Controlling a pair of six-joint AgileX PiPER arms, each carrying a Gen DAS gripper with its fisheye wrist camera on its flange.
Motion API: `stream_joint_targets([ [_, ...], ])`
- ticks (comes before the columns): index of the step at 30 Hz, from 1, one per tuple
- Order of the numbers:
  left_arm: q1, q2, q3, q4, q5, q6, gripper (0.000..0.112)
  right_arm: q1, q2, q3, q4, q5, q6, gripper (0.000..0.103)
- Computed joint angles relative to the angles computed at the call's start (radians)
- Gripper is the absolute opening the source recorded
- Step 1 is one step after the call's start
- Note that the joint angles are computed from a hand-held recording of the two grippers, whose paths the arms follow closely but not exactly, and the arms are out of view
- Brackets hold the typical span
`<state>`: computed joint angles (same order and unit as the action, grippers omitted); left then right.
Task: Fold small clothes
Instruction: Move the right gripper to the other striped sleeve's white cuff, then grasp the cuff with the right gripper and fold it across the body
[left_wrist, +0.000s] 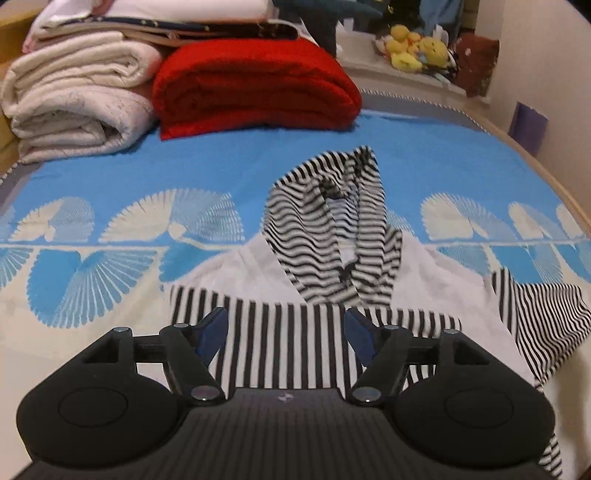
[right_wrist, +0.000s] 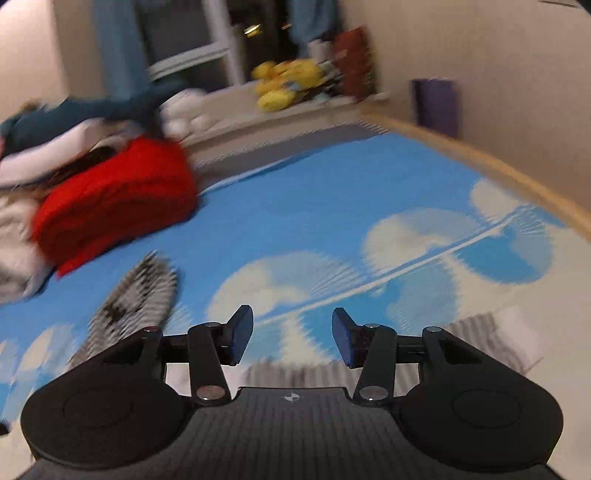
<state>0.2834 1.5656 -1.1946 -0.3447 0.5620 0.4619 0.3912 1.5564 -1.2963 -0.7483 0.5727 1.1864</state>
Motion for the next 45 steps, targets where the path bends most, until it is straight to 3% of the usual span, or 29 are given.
stream_joint_targets([
  [4,0.001,0.027,-0.037,0.010,0.011,-0.042,0.075,-0.168,-0.043,0.069,-0.036,-0.032,0.085,0.049],
  [6,0.008,0.042,-0.059,0.001,0.031,-0.055,0.075,-0.260,-0.046,0.105,0.014,-0.068,0.085,0.040],
  [8,0.026,0.063,-0.093,-0.061,0.083,-0.016,0.075,-0.349,-0.033,0.146,0.120,-0.115,0.050,0.030],
  [11,0.044,0.082,-0.118,-0.130,0.138,0.030,0.075,-0.444,0.023,0.193,0.362,-0.149,-0.080,0.030],
  [14,0.020,0.081,-0.106,-0.093,0.115,0.011,0.075,-0.517,0.072,0.230,0.583,-0.165,-0.181,0.033],
  [17,0.015,0.090,-0.110,-0.099,0.130,0.014,0.075,-0.547,0.117,0.245,0.665,-0.184,-0.223,0.040],
  [21,0.012,0.089,-0.103,-0.109,0.133,0.031,0.080,-0.542,0.178,0.243,0.534,-0.178,-0.065,0.041],
  [25,0.018,0.088,-0.101,-0.115,0.136,0.040,0.080,-0.573,0.184,0.304,0.434,-0.298,0.054,0.041],
  [27,0.024,0.089,-0.107,-0.116,0.141,0.038,0.080,-0.573,0.183,0.320,0.348,-0.332,0.143,0.029],
  [28,0.028,0.089,-0.109,-0.118,0.142,0.039,0.080,-0.577,0.182,0.324,0.343,-0.343,0.153,0.015],
  [29,0.033,0.091,-0.115,-0.118,0.145,0.039,0.080,-0.580,0.186,0.319,0.350,-0.345,0.148,0.010],
  [30,0.037,0.092,-0.117,-0.117,0.146,0.037,0.080,-0.572,0.191,0.310,0.326,-0.331,0.164,0.009],
  [35,0.063,0.107,-0.154,-0.089,0.160,0.007,0.080,-0.428,0.209,0.202,-0.004,-0.078,0.383,0.003],
  [39,0.113,0.126,-0.208,-0.083,0.185,-0.016,0.080,-0.195,0.186,0.100,-0.321,0.147,0.523,0.003],
  [43,0.189,0.163,-0.294,-0.094,0.227,-0.061,0.080,0.127,0.129,0.019,-0.596,0.209,0.543,0.003],
  [45,0.225,0.190,-0.349,-0.091,0.255,-0.095,0.080,0.261,0.115,-0.041,-0.613,0.131,0.501,0.003],
])
